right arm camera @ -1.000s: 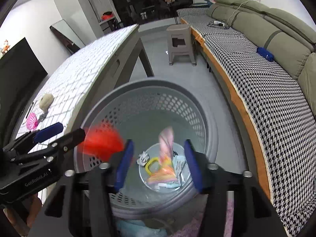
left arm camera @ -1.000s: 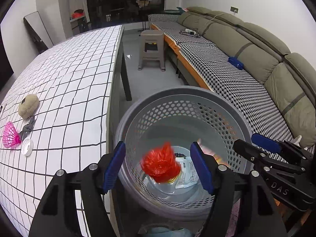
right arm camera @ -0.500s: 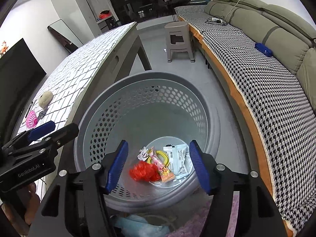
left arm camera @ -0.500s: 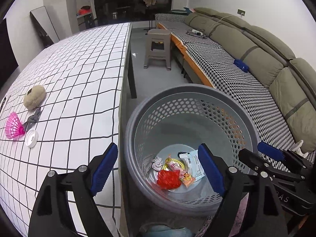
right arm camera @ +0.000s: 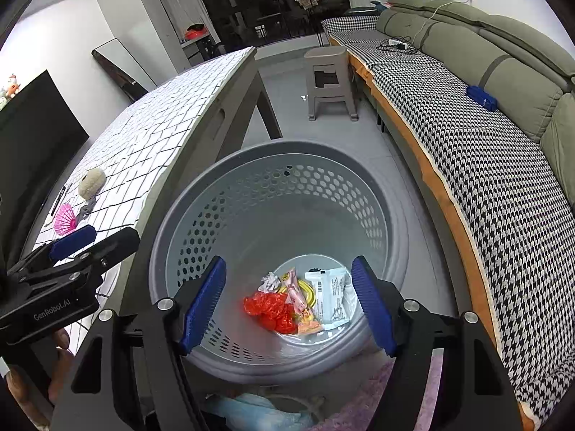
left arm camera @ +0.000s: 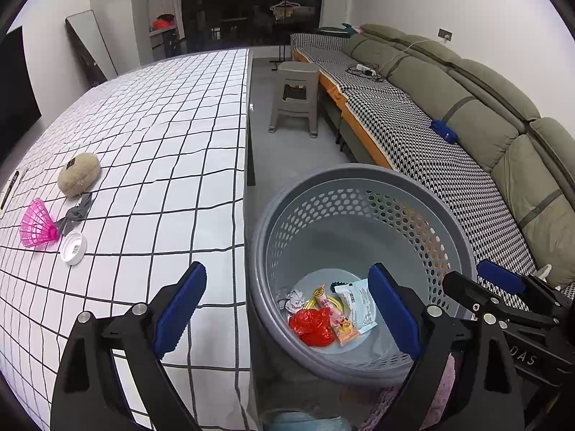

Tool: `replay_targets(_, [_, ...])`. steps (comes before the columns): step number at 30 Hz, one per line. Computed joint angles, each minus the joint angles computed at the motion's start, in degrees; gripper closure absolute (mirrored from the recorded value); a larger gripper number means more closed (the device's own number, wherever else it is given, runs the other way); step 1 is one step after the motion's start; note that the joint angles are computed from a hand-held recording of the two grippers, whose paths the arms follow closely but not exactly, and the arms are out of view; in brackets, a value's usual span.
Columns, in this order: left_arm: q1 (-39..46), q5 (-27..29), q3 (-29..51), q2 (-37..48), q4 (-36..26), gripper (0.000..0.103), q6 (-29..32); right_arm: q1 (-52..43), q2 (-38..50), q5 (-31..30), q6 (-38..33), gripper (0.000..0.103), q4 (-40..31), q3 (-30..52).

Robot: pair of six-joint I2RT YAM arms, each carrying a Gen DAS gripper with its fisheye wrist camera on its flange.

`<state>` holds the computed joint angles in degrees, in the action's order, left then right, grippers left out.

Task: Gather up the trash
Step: 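Move both open grippers back from the basket over the table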

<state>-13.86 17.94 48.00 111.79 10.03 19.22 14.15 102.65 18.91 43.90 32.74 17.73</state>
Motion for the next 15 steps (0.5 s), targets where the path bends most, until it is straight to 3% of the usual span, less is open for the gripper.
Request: replay_targets(15, [8.4, 4.6, -1.6, -3.2, -1.9, 0.013, 5.5, 6.1, -0.5, 4.7, 5.8, 0.033, -0.5, 1.4])
